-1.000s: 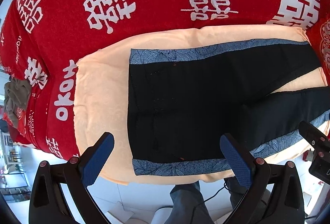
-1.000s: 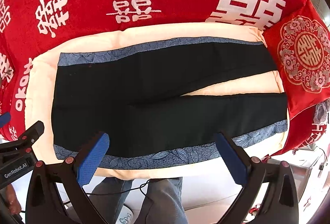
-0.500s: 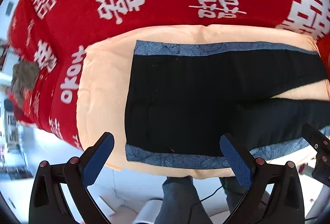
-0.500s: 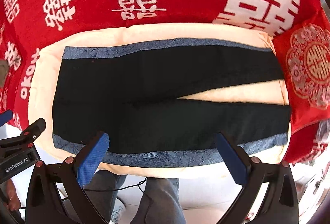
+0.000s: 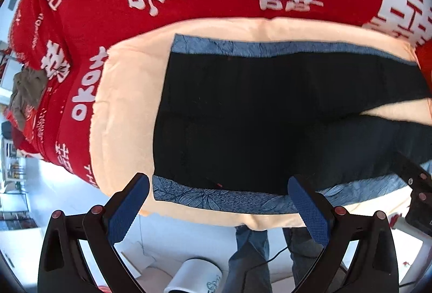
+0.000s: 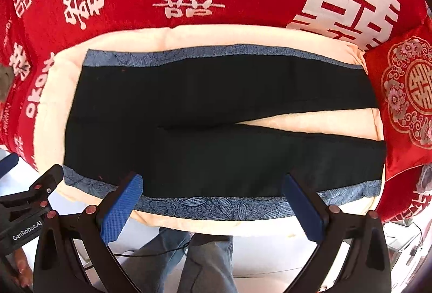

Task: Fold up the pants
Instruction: 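Grasp the waistband with both grippers and lift it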

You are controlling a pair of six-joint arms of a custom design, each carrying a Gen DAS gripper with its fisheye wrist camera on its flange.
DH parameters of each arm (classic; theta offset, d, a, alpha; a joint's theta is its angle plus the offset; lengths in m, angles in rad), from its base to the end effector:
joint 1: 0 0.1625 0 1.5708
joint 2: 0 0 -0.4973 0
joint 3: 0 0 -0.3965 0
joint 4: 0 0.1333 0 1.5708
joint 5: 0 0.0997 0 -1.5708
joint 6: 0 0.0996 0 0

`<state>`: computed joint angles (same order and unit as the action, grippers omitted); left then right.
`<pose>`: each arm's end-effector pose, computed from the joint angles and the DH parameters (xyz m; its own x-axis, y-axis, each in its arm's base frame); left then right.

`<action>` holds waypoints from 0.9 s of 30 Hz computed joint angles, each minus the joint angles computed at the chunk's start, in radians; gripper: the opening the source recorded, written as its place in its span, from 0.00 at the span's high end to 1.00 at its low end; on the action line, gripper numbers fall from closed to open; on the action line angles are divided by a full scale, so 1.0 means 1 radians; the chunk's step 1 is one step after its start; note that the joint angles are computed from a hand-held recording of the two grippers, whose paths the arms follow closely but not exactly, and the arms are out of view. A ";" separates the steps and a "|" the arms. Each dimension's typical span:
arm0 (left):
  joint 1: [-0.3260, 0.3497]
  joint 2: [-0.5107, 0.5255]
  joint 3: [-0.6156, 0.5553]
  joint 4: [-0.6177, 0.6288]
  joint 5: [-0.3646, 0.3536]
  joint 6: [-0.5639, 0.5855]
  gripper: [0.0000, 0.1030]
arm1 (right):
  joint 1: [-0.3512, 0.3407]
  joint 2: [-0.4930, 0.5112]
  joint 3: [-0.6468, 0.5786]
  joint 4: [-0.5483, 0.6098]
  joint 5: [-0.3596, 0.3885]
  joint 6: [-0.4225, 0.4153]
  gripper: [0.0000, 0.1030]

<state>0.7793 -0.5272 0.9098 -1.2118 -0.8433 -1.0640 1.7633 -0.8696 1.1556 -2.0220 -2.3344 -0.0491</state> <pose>-0.4438 -0.7188 0.1425 -0.5583 -0.0420 -0.8286 0.0751 0.9921 -0.1009 0.2185 -0.7841 0.3760 -0.7206 -0.0741 0.6894 -0.2243 0.9657 -0.1308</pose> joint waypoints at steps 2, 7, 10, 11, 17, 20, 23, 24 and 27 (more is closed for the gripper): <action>0.008 -0.027 0.073 -0.055 -0.001 0.026 0.00 | -0.002 -0.002 0.037 -0.039 -0.007 0.005 0.00; 0.028 -0.088 0.232 -0.167 0.004 0.049 0.00 | -0.007 0.003 0.127 -0.130 -0.027 0.008 0.00; 0.041 -0.117 0.311 -0.228 0.009 0.047 0.00 | -0.010 0.004 0.166 -0.172 -0.023 0.003 0.00; 0.044 -0.128 0.339 -0.251 0.016 0.045 0.00 | -0.012 0.003 0.180 -0.189 -0.014 -0.002 0.00; 0.083 -0.243 0.569 -0.603 -0.024 0.101 0.00 | -0.077 -0.049 0.285 -0.289 0.307 0.022 0.00; 0.118 -0.317 0.705 -0.842 -0.098 0.097 0.14 | -0.151 -0.089 0.357 -0.303 0.621 0.081 0.00; 0.152 -0.375 0.819 -1.012 -0.168 0.078 0.14 | -0.220 -0.101 0.429 -0.295 0.827 0.126 0.29; 0.158 -0.387 0.845 -1.045 -0.179 0.082 0.14 | -0.240 -0.097 0.451 -0.288 0.872 0.129 0.41; 0.162 -0.404 0.897 -1.100 -0.198 0.085 0.14 | -0.278 -0.079 0.509 -0.313 0.924 0.114 0.42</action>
